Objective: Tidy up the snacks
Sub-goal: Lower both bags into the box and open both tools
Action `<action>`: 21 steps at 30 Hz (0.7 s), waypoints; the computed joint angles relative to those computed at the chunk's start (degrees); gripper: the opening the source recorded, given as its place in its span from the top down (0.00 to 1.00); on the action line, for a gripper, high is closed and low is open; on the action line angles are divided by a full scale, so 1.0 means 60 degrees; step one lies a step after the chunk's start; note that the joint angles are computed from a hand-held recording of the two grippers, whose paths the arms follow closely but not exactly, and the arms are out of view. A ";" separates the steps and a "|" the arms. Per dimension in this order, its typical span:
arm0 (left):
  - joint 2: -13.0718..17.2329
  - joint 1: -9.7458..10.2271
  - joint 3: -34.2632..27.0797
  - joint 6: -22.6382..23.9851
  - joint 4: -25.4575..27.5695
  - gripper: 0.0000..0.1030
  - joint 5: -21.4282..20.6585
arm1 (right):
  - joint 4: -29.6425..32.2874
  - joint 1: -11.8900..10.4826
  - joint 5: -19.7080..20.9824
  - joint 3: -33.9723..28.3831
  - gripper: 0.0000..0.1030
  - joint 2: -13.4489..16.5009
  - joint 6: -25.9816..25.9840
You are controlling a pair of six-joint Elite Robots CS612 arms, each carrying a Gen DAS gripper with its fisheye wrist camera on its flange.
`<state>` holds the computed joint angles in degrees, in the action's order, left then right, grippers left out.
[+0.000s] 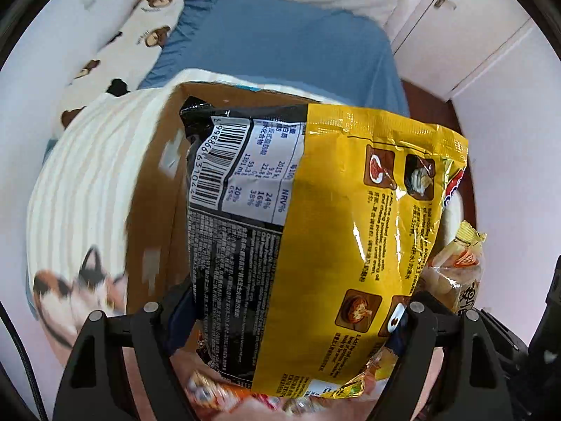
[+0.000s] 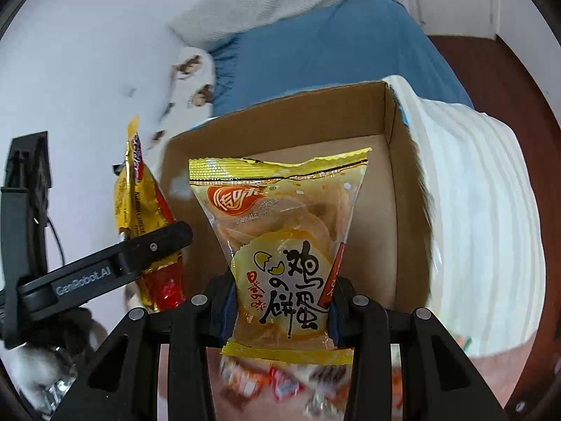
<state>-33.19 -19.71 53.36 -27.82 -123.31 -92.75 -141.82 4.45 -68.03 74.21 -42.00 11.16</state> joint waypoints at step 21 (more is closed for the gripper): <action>0.2614 0.0091 -0.4260 0.1440 0.2355 0.10 0.0517 | 0.3466 0.0373 -0.1364 -0.4560 0.05 0.2836 -0.0380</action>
<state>-17.51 -19.16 27.80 -19.18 -109.18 -89.65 -121.03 6.69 -76.21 46.85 -24.98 8.88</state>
